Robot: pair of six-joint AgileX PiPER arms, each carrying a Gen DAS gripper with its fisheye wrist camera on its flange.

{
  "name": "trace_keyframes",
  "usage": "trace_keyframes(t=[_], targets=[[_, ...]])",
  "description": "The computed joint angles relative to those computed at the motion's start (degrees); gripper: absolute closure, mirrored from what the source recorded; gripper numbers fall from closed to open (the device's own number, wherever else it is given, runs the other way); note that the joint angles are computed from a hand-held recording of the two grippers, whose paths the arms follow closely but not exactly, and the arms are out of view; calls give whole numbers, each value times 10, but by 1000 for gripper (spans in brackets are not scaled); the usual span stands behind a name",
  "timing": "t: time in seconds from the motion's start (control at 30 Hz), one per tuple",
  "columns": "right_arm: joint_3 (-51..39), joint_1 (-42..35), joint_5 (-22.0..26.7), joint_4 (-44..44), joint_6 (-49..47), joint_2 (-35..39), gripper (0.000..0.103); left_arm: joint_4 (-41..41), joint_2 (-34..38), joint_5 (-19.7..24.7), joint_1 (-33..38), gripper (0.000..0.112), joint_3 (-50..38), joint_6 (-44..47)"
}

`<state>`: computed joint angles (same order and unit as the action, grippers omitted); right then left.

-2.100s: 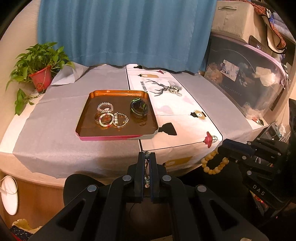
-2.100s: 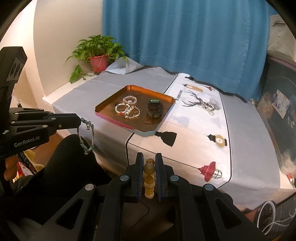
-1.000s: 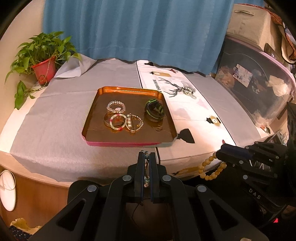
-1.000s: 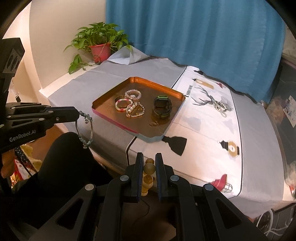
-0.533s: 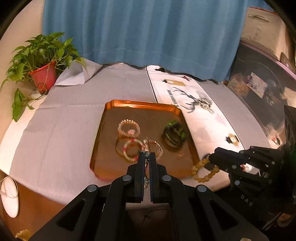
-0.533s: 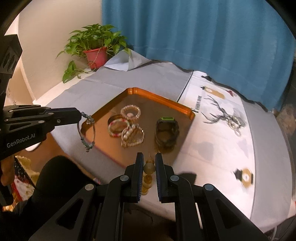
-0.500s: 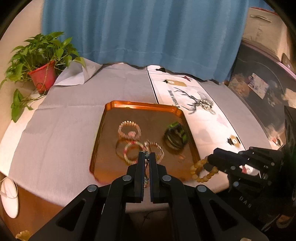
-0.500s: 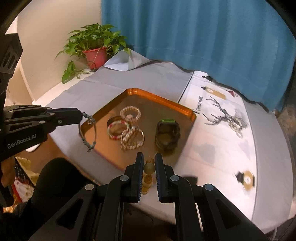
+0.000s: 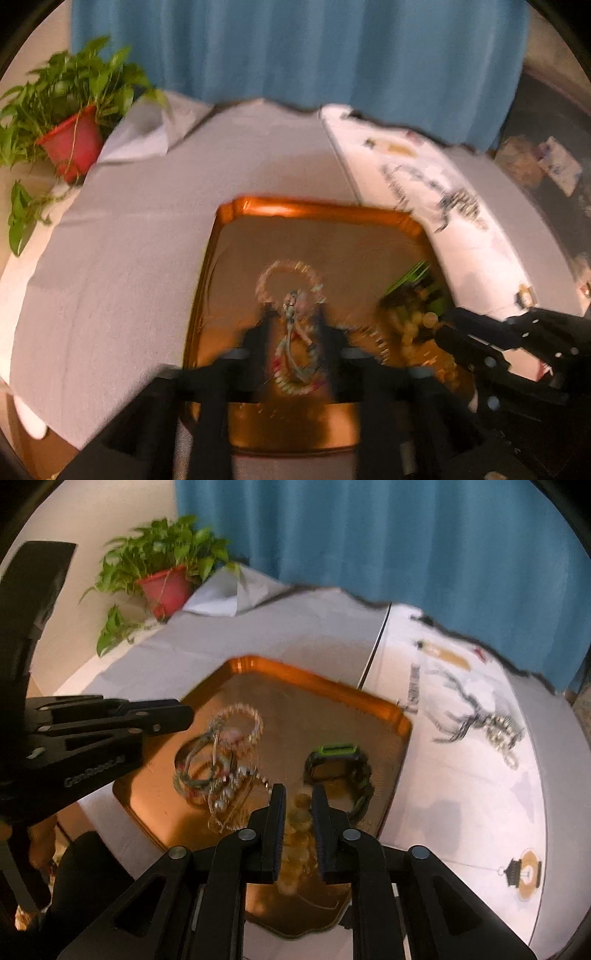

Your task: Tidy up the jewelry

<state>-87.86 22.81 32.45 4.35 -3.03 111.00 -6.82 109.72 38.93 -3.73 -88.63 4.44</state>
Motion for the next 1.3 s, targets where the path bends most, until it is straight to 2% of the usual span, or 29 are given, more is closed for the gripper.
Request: trace_keyframes(t=[0.03, 0.07, 0.1, 0.13, 0.23, 0.33, 0.53, 0.67, 0.9, 1.2, 1.3], targets=[[-6, 0, 15, -5, 3, 5, 58, 21, 1, 5, -1, 24, 1, -23], [4, 1, 19, -16, 15, 1, 48, 46, -8, -5, -4, 18, 19, -51], [24, 0, 8, -16, 17, -9, 34, 65, -31, -35, -6, 18, 57, -69], [53, -2, -7, -17, 19, -25, 30, 83, -50, -53, -9, 18, 87, -78], [150, -1, -32, -23, 33, -86, 29, 161, -100, -57, -29, 18, 158, -139], [229, 6, -39, -51, 79, -145, 29, 176, -161, -55, -47, 18, 237, -171], [341, 50, -41, -191, 257, -282, 29, 204, -313, -39, -101, 18, 366, -275], [381, 91, -23, -253, 329, -361, 29, 294, -391, 0, -171, 18, 391, -374], [432, 183, 34, -361, 458, -470, 29, 365, -477, 71, -267, 18, 402, -464], [447, 241, 95, -418, 527, -548, 29, 457, -510, 153, -396, 18, 386, -568], [449, 253, 109, -429, 541, -560, 29, 462, -519, 166, -413, 18, 388, -583]])
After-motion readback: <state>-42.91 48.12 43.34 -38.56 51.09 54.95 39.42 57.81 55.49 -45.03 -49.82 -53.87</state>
